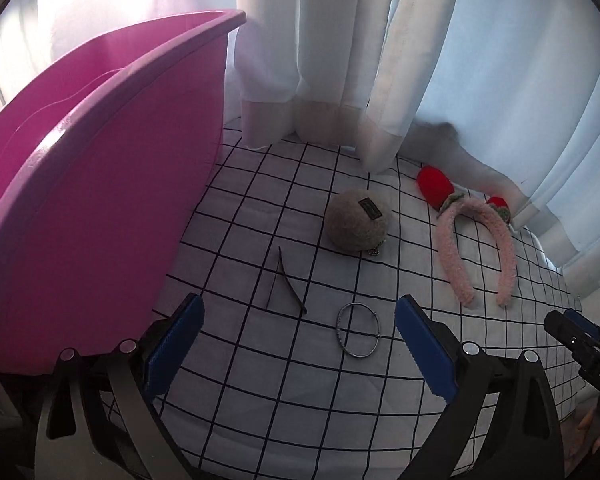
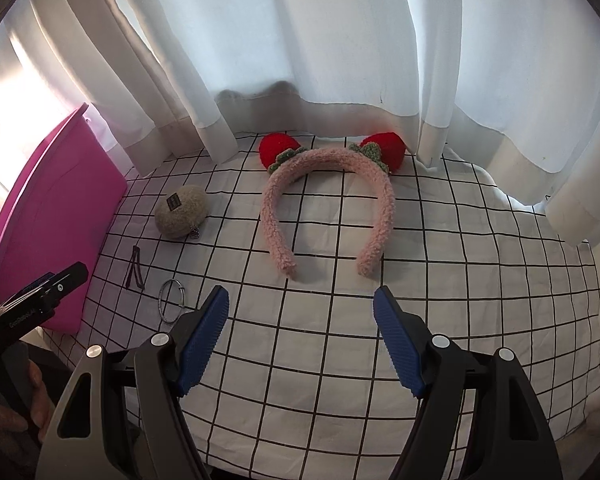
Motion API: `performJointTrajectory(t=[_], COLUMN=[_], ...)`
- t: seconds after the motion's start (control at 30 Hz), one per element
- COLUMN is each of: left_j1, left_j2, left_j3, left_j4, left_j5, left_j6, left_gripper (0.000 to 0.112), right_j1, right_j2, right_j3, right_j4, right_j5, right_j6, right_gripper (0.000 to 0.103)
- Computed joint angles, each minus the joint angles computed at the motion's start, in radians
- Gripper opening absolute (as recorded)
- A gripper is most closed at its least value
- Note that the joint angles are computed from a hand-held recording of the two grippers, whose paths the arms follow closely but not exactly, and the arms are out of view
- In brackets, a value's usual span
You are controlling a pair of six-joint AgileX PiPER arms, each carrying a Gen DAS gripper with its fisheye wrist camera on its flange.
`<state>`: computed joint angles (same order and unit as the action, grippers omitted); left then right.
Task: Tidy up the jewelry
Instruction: 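Move the right tool to the pink fuzzy headband and close on its band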
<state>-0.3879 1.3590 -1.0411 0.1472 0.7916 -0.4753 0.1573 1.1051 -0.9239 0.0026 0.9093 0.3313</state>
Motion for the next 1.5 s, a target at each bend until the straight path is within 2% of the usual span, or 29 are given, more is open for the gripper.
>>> performJointTrajectory(t=[0.13,0.3,0.53,0.8,1.1,1.27,1.33,1.4,1.5], left_j1=[0.002,0.042,0.063,0.057,0.055,0.04,0.037,0.033,0.028], left_j2=[0.105,0.209,0.316,0.371,0.386,0.369,0.372,0.369,0.36], left_j3=[0.002,-0.021,-0.072,-0.071,-0.062,-0.049,-0.054,-0.053,-0.044], left_j4=[0.073,0.075,0.125,0.155,0.194,0.215,0.215,0.22,0.233], left_j5=[-0.052,-0.09,-0.084,-0.098,-0.149,-0.147,-0.142,-0.138,-0.138], left_j6=[-0.076,-0.099,-0.139,-0.177,-0.221,-0.254,-0.258,-0.268,-0.287], left_gripper=[0.094,0.094,0.094,0.094,0.098,0.097,0.098,0.097,0.097], right_j1=[-0.08,-0.15,-0.194,-0.203,-0.205,-0.218,-0.216,-0.203,-0.205], right_j2=[0.058,0.165,0.275,0.397,0.523,0.575,0.587,0.601,0.6], right_j3=[0.031,0.038,-0.003,-0.089,-0.168,-0.195,-0.202,-0.201,-0.179], right_j4=[0.053,0.107,0.144,0.088,0.003,-0.012,-0.029,-0.065,-0.077], right_j5=[-0.062,-0.144,-0.187,-0.195,-0.189,-0.206,-0.217,-0.238,-0.284], right_j6=[-0.086,-0.181,-0.258,-0.221,-0.161,-0.154,-0.149,-0.142,-0.13], right_gripper=[0.071,0.071,0.071,0.071,0.071,0.072,0.074,0.081,0.083])
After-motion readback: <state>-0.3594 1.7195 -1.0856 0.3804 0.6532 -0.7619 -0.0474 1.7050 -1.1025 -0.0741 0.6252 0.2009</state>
